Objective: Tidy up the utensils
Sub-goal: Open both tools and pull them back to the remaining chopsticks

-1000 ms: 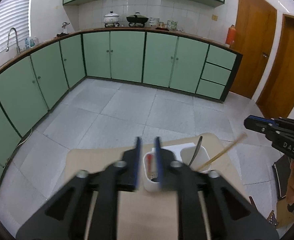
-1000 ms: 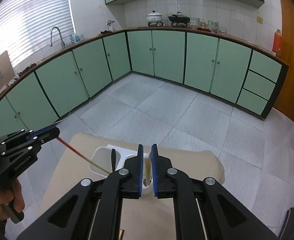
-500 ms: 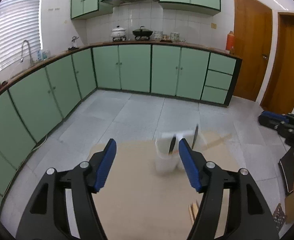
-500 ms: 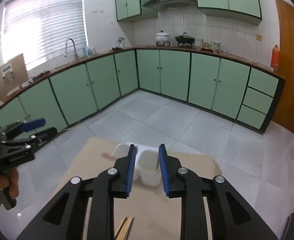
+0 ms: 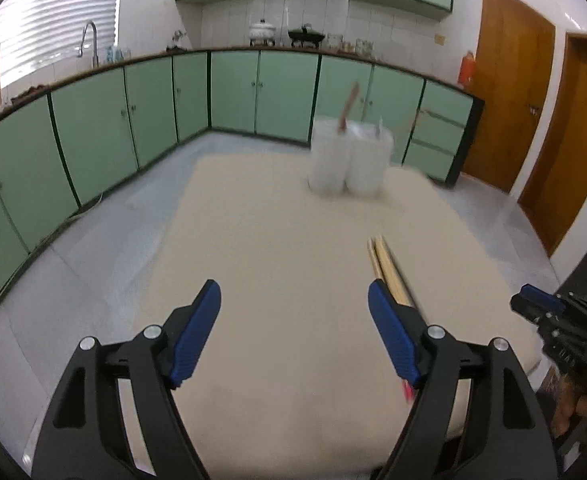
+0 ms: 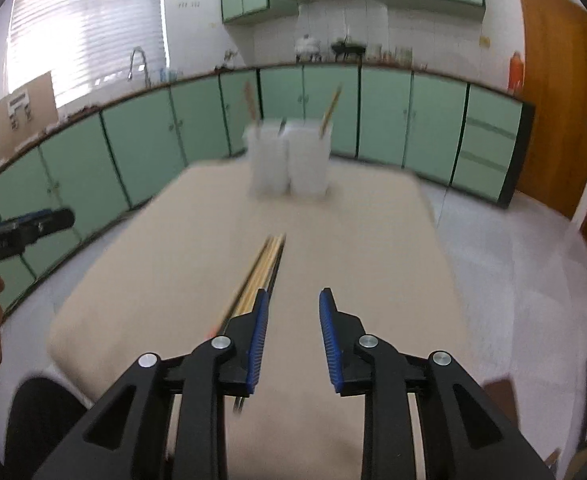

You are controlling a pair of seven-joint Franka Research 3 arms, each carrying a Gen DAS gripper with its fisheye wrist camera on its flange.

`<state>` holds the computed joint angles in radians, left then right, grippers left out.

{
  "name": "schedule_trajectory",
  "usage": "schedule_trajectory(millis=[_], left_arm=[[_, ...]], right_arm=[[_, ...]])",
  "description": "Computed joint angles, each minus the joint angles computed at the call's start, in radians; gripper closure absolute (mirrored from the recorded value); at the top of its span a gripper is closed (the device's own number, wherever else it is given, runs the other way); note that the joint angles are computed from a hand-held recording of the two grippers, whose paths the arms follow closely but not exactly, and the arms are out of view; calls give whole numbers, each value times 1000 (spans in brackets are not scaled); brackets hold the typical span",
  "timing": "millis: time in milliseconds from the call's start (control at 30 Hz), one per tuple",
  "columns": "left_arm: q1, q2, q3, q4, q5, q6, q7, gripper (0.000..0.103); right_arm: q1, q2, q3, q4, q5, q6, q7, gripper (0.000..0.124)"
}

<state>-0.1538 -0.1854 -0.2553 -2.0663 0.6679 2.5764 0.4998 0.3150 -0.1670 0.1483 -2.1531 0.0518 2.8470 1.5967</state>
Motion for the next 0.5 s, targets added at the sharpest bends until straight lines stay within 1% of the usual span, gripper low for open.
schedule_trajectory(millis=[33, 67, 167, 233, 333, 400, 467, 500], left_arm=[[-5, -12, -4, -34, 1, 17, -10, 29], [-9, -22, -14, -68, 17, 33, -31, 29], [-2, -40, -48, -138, 99, 65, -120, 29], [-7, -39, -54, -161, 118, 68, -152, 29], [-7, -40, -57, -182, 141, 74, -220, 30], [-6, -37, -60, -185, 166, 72, -248, 30], [-15, -23, -58, -175, 168, 68, -244, 30], [-18, -16, -57, -176, 175, 74, -247, 30]], right_arm=[[6, -16, 0, -36, 7, 12, -5, 98], [25, -28, -5, -77, 42, 18, -28, 98], [46, -26, -3, -119, 82, 29, -62, 98], [59, -11, -8, -126, 114, 33, -87, 98], [50, 9, 7, -129, 92, 55, -73, 98], [66, 27, -3, -120, 128, 59, -101, 98], [75, 31, -9, -125, 147, 78, -133, 98], [67, 35, -1, -126, 123, 84, -122, 98]])
